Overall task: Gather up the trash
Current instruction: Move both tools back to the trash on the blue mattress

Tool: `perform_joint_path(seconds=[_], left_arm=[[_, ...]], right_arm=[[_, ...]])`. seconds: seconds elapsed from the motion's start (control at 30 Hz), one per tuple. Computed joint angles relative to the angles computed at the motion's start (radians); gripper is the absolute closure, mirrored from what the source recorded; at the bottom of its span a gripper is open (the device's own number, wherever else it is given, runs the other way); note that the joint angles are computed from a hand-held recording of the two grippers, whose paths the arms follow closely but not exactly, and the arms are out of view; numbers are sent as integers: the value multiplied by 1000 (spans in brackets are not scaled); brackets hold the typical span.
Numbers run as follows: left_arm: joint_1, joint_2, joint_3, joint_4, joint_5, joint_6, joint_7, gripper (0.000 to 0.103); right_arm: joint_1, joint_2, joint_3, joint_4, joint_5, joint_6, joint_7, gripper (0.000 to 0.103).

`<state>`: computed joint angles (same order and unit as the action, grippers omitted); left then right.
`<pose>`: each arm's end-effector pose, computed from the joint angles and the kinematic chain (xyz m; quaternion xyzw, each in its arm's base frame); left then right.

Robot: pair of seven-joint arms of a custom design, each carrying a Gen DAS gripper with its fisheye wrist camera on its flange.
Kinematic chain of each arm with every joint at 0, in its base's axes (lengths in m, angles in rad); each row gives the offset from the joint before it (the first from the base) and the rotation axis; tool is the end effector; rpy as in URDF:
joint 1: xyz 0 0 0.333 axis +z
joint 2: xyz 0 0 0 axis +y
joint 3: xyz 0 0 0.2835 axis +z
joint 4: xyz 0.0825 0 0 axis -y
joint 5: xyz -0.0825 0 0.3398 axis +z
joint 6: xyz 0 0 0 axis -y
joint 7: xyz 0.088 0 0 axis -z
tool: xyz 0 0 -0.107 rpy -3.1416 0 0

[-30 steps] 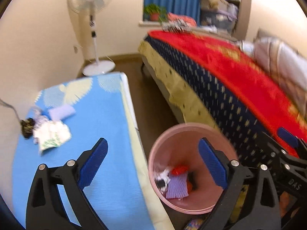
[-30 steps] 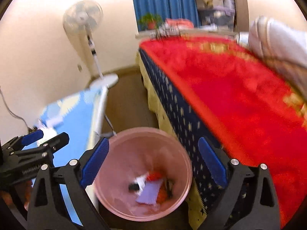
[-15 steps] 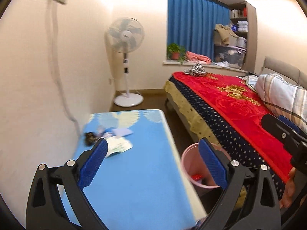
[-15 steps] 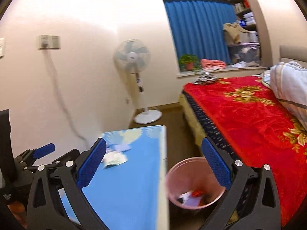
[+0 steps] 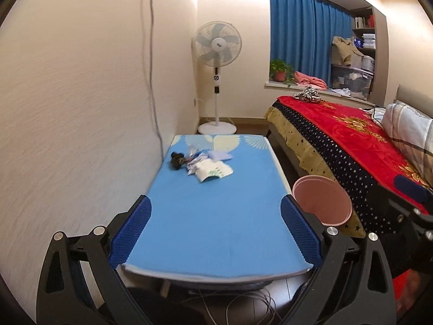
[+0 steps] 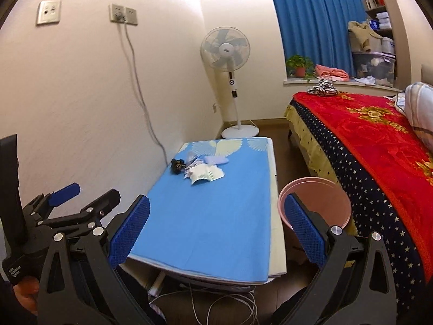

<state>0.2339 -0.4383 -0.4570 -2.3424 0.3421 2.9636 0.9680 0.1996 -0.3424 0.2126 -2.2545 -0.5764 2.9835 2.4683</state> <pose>0.4277 -0.1525 0.5855 -0.6134 0.6089 -0.3591 0.3521 0.4056 0.2337 0.6004 -0.6220 0.5832 -0.2733 0.4453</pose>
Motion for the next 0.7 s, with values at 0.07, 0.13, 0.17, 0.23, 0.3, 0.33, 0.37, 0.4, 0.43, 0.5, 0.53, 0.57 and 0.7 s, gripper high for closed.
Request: perform_joint_path(seconds=[0.07, 0.13, 0.17, 0.23, 0.3, 0.33, 0.37, 0.4, 0.43, 0.5, 0.53, 0.57, 0.7], left_arm=[[-34, -24, 38, -34, -31, 1, 15, 10], [-43, -44, 51, -55, -53, 3, 26, 10], [-34, -53, 48, -61, -58, 4, 25, 10], [-24, -61, 44, -68, -70, 15, 27, 10], [-22, -77, 44, -80, -87, 23, 34, 10], [-18, -81, 42, -83, -93, 29, 39, 10], [-12, -86, 37, -85, -98, 33, 42, 10], [-7, -90, 32, -89, -101, 36, 47, 10], [-3, -90, 28, -88, -106, 36, 52, 10], [-4, -85, 27, -86, -120, 36, 62, 10], [-3, -83, 25, -87, -125, 36, 65, 10], [-1, -80, 24, -87, -130, 34, 67, 10], [11, -72, 13, -84, -135, 23, 65, 10]], right_arm=[[-4, -12, 16, -9, -10, 2, 14, 5], [-5, -14, 27, -7, -17, -3, 22, 5], [-2, -14, 28, -5, -18, -6, 19, 5], [0, -15, 32, 1, -26, -11, 17, 5], [-5, -14, 36, 6, -40, -11, 22, 5], [0, -12, 34, 8, -39, -13, 21, 5], [5, -10, 30, 10, -35, -14, 17, 5], [7, -7, 30, 12, -34, -15, 18, 5], [12, -3, 26, 14, -30, -13, 15, 5], [18, 8, 22, 23, -26, -14, 8, 5], [19, 13, 21, 25, -27, -12, 6, 5], [21, 15, 19, 25, -27, -11, 4, 5], [23, 40, 14, 41, -29, -6, 0, 5]])
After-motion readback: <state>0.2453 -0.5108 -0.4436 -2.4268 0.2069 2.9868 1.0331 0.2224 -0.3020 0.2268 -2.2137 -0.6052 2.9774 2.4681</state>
